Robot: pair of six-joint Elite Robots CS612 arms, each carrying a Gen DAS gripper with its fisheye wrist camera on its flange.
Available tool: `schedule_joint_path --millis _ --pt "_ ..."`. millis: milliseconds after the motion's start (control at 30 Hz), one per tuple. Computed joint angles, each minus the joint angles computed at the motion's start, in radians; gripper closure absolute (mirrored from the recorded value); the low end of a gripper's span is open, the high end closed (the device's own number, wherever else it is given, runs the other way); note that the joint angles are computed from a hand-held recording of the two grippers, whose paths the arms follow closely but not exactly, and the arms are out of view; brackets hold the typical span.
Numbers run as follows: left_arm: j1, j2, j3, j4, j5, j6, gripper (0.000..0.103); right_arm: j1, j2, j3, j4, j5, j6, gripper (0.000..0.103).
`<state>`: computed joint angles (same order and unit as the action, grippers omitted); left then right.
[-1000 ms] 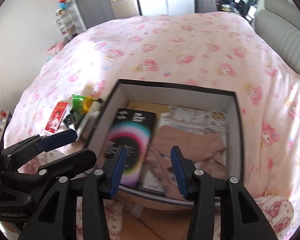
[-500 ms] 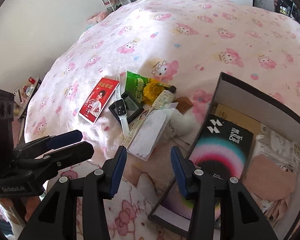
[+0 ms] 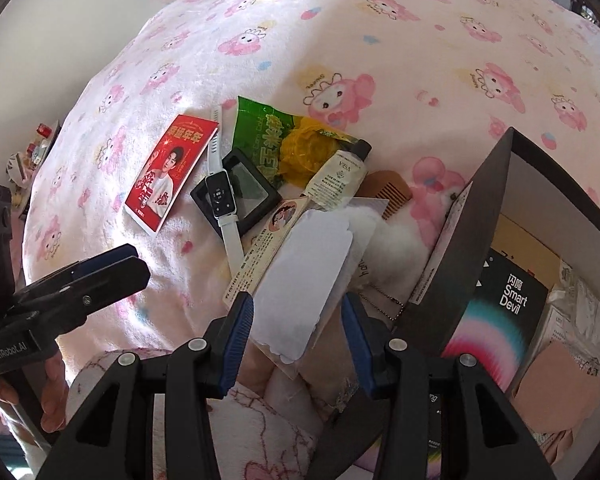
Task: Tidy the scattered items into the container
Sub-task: 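Withdraw both tools from the box toward the item pile, then grasp the cartoon card and printed card with the right tool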
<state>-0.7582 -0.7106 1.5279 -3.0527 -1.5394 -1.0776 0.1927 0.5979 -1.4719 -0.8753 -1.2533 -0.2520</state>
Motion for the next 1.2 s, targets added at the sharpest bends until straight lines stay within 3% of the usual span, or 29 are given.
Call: schedule_joint_path --millis 67,167,267,400,467,533,600,700,900,967,1067,1133,1200 --pt "0.005 0.007 -0.007 0.001 -0.018 -0.005 0.035 -0.002 -0.004 0.012 0.001 0.029 0.002 0.059" --pt "0.006 0.01 -0.008 -0.011 -0.013 -0.011 0.035 0.004 -0.009 0.027 -0.026 0.008 0.017 0.059" --pt "0.008 0.01 -0.004 -0.022 0.001 -0.032 0.035 -0.007 -0.014 0.038 -0.014 0.099 0.019 0.059" --pt "0.013 0.013 0.002 -0.055 0.004 -0.041 0.035 0.005 -0.012 0.038 -0.033 0.112 -0.014 0.059" --pt "0.012 0.014 0.019 -0.109 0.032 -0.094 0.037 0.005 -0.014 0.045 -0.021 0.168 -0.029 0.059" --pt "0.012 0.012 0.049 -0.177 0.086 -0.201 0.037 -0.003 -0.021 0.059 0.029 0.275 -0.056 0.059" --pt "0.015 0.009 0.07 -0.217 0.109 -0.247 0.038 -0.004 -0.023 0.052 0.028 0.318 -0.086 0.059" --pt "0.012 0.001 0.088 -0.238 0.165 -0.245 0.038 0.002 -0.027 0.049 -0.009 0.322 -0.111 0.059" --pt "0.021 0.026 0.074 -0.35 0.123 -0.197 0.038 0.023 -0.049 0.086 0.074 0.339 -0.261 0.059" --pt "0.024 0.032 0.063 -0.349 0.11 -0.169 0.036 0.022 -0.045 0.085 0.071 0.338 -0.249 0.059" --pt "0.031 0.039 0.05 -0.296 0.113 -0.171 0.036 0.015 -0.041 0.1 0.041 0.301 -0.149 0.059" --pt "0.032 0.036 0.04 -0.193 0.146 -0.179 0.037 0.013 -0.048 0.135 0.038 0.234 -0.071 0.059" --pt "0.032 0.03 0.032 -0.087 0.19 -0.163 0.038 0.012 -0.071 0.195 0.094 0.194 -0.069 0.059"
